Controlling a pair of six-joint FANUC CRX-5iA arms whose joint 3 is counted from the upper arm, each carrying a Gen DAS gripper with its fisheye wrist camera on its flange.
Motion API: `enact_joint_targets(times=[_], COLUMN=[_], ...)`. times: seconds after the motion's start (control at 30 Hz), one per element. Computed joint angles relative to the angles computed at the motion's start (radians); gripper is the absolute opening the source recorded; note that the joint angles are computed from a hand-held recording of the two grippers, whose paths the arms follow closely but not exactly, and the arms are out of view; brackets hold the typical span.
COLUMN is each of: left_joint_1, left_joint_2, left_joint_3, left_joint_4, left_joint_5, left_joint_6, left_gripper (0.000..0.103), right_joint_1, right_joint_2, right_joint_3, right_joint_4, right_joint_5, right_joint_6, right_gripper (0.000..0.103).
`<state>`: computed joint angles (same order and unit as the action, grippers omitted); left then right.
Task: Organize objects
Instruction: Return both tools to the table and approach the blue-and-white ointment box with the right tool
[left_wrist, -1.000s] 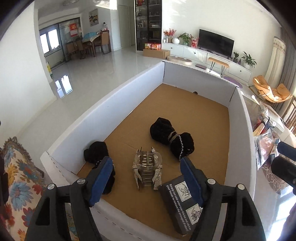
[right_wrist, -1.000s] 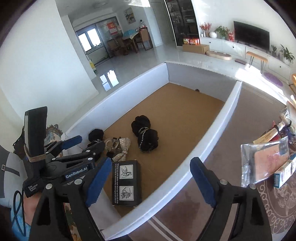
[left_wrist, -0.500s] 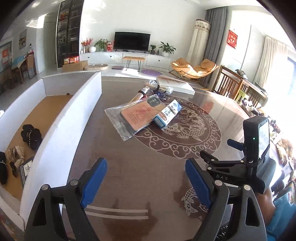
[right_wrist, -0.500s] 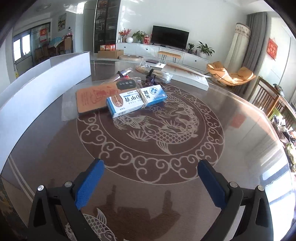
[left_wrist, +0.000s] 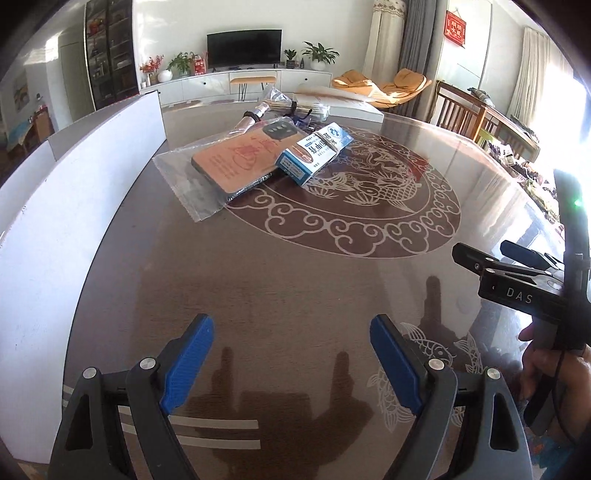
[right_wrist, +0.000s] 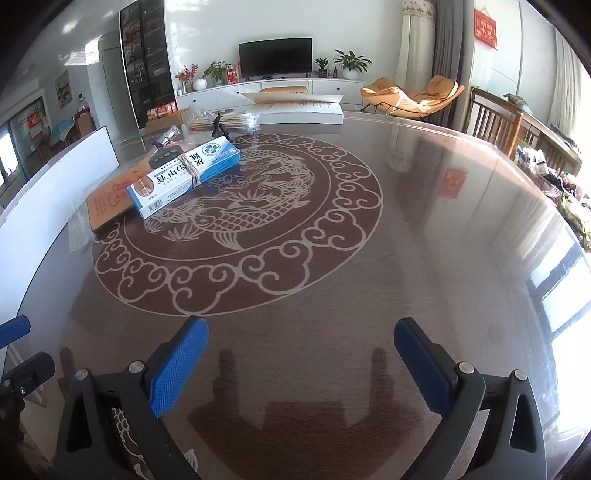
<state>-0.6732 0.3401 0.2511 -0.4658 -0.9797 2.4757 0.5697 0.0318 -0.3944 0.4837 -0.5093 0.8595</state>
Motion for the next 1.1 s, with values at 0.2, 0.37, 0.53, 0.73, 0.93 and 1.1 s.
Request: enact_joint_targets(times=[0.2, 0.37, 0.53, 0.73, 0.93, 1.1], left_joint_1=[0.011, 0.025, 0.045, 0.039, 0.023, 0.027], left_joint_2=[0.021, 0.026, 0.030, 0.039, 0.056, 0.059], left_joint_3=[0.012, 0.012, 0.001, 0.008, 0.035, 0.041], left_joint_4=[-0.029, -0.029, 0.007, -0.009, -0.037, -0.033], left_joint_5=[-0.004, 0.009, 0.029, 0.017, -0.023, -0.038], left_joint_6=[0.017, 0.009, -0.013, -0.006, -0.007, -0.002], left_gripper=[0.086, 0.086, 0.086, 0.086, 0.087, 0.094], right_joint_1=[0.010, 0.011, 0.010, 0.008, 0.006, 0.002], right_joint_2=[0.002, -0.003, -0.005, -0.008, -0.009, -0.011], right_joint_3=[-0.029, -0.048, -0.056, -0.063, -0.068, -0.070], right_joint_4=[0.096, 0.149, 0.169, 0.182, 0.189, 0.191], right_joint_5=[0.010, 0.021, 0.026, 0.035, 0.040, 0.044], right_joint_6=[-0.084, -0.134, -0.157, -0.169, -0.183, -0.193], right_gripper=[0.101, 0.101, 0.101, 0.101, 0.101, 0.101])
